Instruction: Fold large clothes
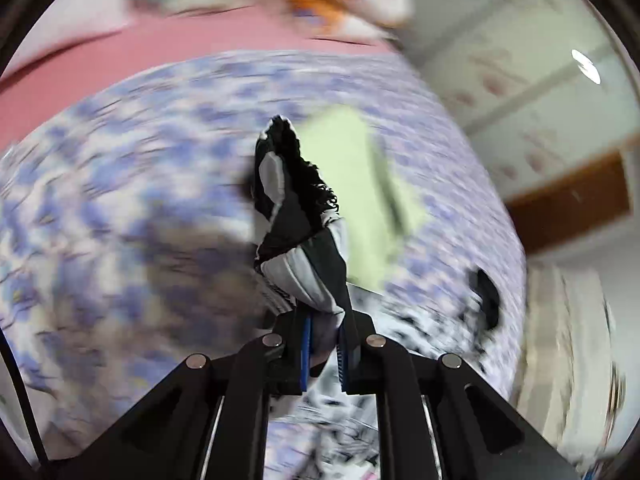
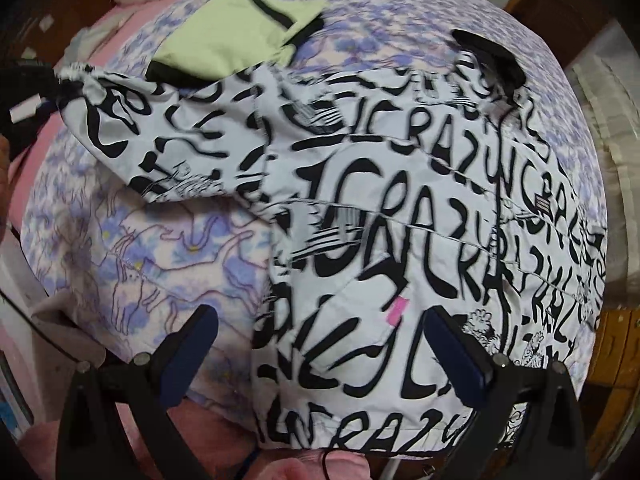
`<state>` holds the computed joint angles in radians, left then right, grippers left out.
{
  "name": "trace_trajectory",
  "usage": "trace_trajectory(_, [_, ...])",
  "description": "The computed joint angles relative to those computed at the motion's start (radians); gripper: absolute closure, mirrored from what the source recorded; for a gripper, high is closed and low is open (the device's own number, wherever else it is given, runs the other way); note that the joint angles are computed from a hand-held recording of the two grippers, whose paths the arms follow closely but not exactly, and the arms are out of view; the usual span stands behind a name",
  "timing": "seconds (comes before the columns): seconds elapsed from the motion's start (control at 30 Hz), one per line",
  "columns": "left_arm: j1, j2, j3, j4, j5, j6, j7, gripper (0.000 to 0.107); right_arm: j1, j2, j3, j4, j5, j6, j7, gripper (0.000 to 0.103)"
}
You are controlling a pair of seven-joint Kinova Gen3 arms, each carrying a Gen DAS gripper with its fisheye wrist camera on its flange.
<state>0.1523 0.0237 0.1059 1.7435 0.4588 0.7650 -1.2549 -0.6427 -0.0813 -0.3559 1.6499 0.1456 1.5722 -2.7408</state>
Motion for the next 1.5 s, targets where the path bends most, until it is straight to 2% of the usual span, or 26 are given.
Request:
trace_trajectory(0.13, [0.132, -0.013, 0.103, -0.048, -0.076, -0.083, 0.092, 0.099, 0.118, -0.185, -0.019, 0.132, -0.030, -0.087, 0.059, 0.000])
trace_trajectory(0.2, [0.212, 0.012, 0.152, -0.077, -0.125, -0.146, 0.151, 0.099, 0.095, -0.278, 0.039, 0.201, -0.035, -0.134, 0.082, 0.000])
trace_trajectory(0.3, [0.351, 0.085, 0.201, -0.108, -0.153, -0.267, 0.211, 0.099, 0.001, -0.417, 0.138, 0.297, 0.011, -0.176, 0.076, 0.000])
trace_trajectory(0.37, [0.438, 0.139, 0.201, -0.129, -0.160, -0.324, 0.241, 0.099, 0.019, -0.510, 0.177, 0.351, 0.018, -0.191, 0.139, 0.000])
trace_trajectory(0.47, [0.574, 0.266, 0.203, -0.203, -0.254, -0.376, 0.335, 0.099, 0.082, -0.645, 0.257, 0.420, 0.011, -0.211, 0.261, 0.000])
trace_trajectory(0.6, [0.718, 0.403, 0.154, -0.323, -0.338, -0.336, 0.441, 0.099, 0.144, -0.754, 0.379, 0.493, 0.017, -0.234, 0.412, 0.000])
trace_trajectory(0.73, [0.744, 0.539, 0.169, -0.448, -0.330, -0.229, 0.451, 0.098, 0.146, -0.814, 0.527, 0.579, 0.031, -0.284, 0.511, 0.000])
trace_trajectory(0.8, [0.771, 0.598, 0.158, -0.519, -0.331, -0.155, 0.473, 0.092, 0.158, -0.821, 0.575, 0.614, 0.036, -0.305, 0.545, 0.000])
trace_trajectory(0.87, [0.801, 0.626, 0.129, -0.566, -0.353, -0.091, 0.494, 0.070, 0.165, -0.823, 0.633, 0.648, 0.034, -0.333, 0.576, 0.000])
trace_trajectory(0.9, [0.820, 0.624, 0.110, -0.574, -0.368, -0.077, 0.511, 0.064, 0.169, -0.826, 0.660, 0.659, 0.026, -0.348, 0.588, 0.000])
trace_trajectory(0.97, [0.841, 0.600, 0.078, -0.558, -0.403, -0.079, 0.546, 0.032, 0.176, -0.847, 0.710, 0.676, 0.006, -0.370, 0.618, 0.000])
trace_trajectory(1.03, [0.833, 0.548, 0.062, -0.492, -0.423, -0.106, 0.558, 0.023, 0.185, -0.871, 0.759, 0.694, -0.011, -0.397, 0.646, 0.000])
trace_trajectory(1.13, [0.817, 0.492, 0.049, -0.456, -0.473, -0.070, 0.589, 0.022, 0.194, -0.864, 0.868, 0.716, -0.033, -0.446, 0.668, 0.000])
trace_trajectory(1.23, [0.805, 0.461, 0.029, -0.448, -0.534, 0.052, 0.631, 0.022, 0.224, -0.824, 0.949, 0.734, -0.036, -0.508, 0.674, 0.004])
trace_trajectory(1.3, [0.800, 0.448, 0.020, -0.429, -0.583, 0.134, 0.655, 0.022, 0.234, -0.777, 0.999, 0.740, -0.027, -0.549, 0.684, 0.009])
trace_trajectory(1.37, [0.807, 0.436, 0.002, -0.410, -0.622, 0.215, 0.677, 0.022, 0.233, -0.723, 1.055, 0.740, -0.023, -0.581, 0.698, 0.022])
trace_trajectory(1.4, [0.807, 0.427, -0.005, -0.386, -0.643, 0.256, 0.695, 0.022, 0.233, -0.707, 1.075, 0.739, -0.023, -0.594, 0.709, 0.024])
trace_trajectory(1.5, [0.767, 0.426, 0.036, -0.353, -0.672, 0.357, 0.717, 0.022, 0.248, -0.658, 1.093, 0.736, -0.013, -0.641, 0.746, 0.029])
